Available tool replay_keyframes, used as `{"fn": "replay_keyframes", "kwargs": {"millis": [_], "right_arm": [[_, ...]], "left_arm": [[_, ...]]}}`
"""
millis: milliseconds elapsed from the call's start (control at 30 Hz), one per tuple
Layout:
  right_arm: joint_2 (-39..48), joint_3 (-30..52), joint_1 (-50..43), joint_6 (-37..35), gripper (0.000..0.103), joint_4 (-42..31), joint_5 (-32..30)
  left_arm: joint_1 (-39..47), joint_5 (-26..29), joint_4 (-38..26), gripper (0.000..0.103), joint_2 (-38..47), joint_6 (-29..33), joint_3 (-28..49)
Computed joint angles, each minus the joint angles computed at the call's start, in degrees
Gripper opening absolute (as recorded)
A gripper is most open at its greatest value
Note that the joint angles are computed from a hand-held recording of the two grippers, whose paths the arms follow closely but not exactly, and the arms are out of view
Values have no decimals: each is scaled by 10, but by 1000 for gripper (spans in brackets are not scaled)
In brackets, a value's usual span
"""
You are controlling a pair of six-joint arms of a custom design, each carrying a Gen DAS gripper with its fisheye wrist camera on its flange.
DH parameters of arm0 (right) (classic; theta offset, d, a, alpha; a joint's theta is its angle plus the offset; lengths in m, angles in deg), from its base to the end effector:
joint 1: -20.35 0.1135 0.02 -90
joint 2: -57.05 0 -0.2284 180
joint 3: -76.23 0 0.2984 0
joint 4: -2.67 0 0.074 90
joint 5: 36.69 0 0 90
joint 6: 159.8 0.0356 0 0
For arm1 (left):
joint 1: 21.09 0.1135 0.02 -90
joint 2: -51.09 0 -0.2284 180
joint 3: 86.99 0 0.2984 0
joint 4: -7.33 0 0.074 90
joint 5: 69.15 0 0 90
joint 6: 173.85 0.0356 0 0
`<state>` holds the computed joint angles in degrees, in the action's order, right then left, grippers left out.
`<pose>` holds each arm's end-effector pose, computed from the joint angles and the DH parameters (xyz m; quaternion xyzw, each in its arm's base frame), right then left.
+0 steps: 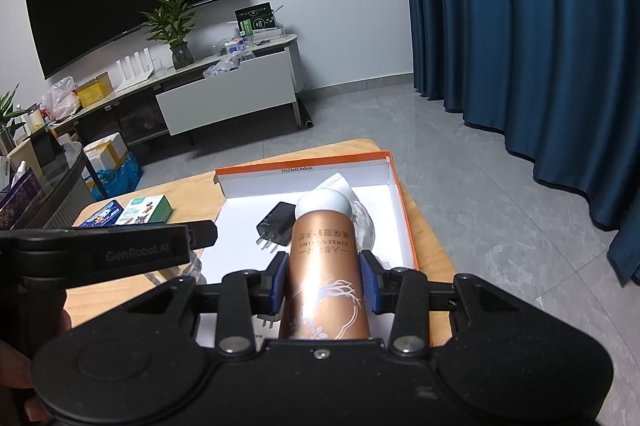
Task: Organize rigid objects
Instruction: 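Lower the glass bottle with the left tool while the right tool lowers the bronze bottle into the box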
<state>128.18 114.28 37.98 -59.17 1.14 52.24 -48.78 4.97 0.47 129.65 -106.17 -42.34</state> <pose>0.2727 0.0874 0.1045 -0.0584 0.8835 0.1215 0.4487 0.2740 -0.1328 0.1002 -0.0153 0.9021 -0.0606 0.4269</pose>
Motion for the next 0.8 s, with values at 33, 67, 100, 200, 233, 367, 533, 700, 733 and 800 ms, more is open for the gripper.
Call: {"fn": "replay_keyframes", "kwargs": {"millis": [33, 67, 100, 200, 233, 367, 533, 700, 733, 800], "right_arm": [[0, 0, 0, 0, 47, -1, 0], [1, 0, 0, 0, 47, -2, 0], [1, 0, 1, 1, 47, -2, -1], [9, 11, -2, -3, 47, -8, -6], [9, 11, -1, -4, 47, -8, -6], [7, 6, -2, -3, 47, -8, -12], [5, 4, -5, -2, 47, -12, -18], [-2, 0, -2, -5, 47, -17, -21], [-3, 0, 0, -6, 47, -18, -21], [-4, 0, 0, -6, 47, -20, -22]], "left_arm": [[1, 1, 0, 47, -1, 0, -1], [2, 1, 0, 47, 0, 0, -1], [3, 2, -1, 47, -1, -1, -2], [8, 4, -2, 47, -2, -2, -4], [10, 4, -2, 47, -2, -2, -4], [18, 5, -1, 47, -1, 0, -6], [26, 7, -5, 47, -2, -3, -6], [25, 6, -6, 47, -4, -1, -5], [25, 7, -6, 47, -6, -1, -6], [25, 7, -6, 47, -5, 0, -5]]}}
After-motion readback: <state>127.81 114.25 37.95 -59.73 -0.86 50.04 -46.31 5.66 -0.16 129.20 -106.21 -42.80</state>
